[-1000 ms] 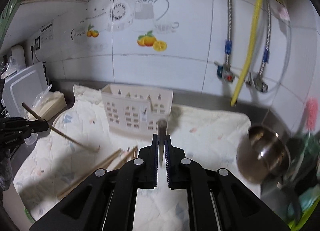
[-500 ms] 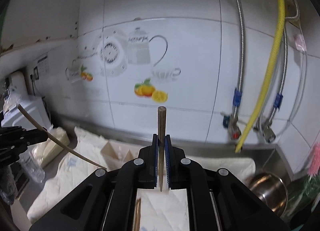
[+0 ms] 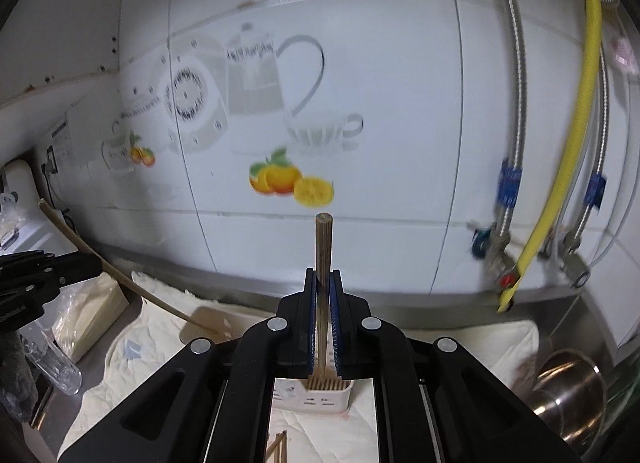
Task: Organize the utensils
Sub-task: 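Lower the left tool's chopstick into the white holder and open while the right tool does likewise, then move both open tools back down to the chopsticks on the mat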
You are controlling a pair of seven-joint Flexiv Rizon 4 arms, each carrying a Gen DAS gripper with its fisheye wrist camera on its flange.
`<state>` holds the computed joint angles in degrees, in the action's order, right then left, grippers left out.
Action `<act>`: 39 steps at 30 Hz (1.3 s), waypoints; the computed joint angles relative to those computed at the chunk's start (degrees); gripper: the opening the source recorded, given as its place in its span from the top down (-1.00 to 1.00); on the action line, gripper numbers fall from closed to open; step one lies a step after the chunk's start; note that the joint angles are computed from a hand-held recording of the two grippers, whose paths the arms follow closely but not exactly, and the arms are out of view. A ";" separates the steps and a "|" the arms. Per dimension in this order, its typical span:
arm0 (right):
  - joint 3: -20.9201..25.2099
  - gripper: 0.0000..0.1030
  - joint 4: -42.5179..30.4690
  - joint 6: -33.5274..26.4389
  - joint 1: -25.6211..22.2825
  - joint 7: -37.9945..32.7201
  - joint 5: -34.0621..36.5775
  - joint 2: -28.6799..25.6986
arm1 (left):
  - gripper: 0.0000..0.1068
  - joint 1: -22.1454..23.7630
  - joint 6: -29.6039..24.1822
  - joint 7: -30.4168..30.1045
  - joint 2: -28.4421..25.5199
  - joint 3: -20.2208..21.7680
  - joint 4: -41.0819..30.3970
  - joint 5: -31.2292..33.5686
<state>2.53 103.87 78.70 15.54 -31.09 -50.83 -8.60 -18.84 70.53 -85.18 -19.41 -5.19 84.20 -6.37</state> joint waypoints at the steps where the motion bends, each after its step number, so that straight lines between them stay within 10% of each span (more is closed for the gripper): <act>1: -0.03 0.87 0.10 -0.23 0.02 -0.07 -0.11 -0.18 | 0.90 0.06 -0.44 -0.10 -0.58 0.02 -0.32 -0.05; 23: -0.39 0.59 3.92 -0.88 -2.17 8.66 -8.77 3.68 | 0.82 1.85 -1.64 1.71 -1.73 -1.56 1.01 -4.42; 39: 7.76 0.50 21.20 5.52 -9.38 25.55 -24.63 15.63 | 0.70 2.25 13.03 8.68 13.06 -4.39 25.90 -15.59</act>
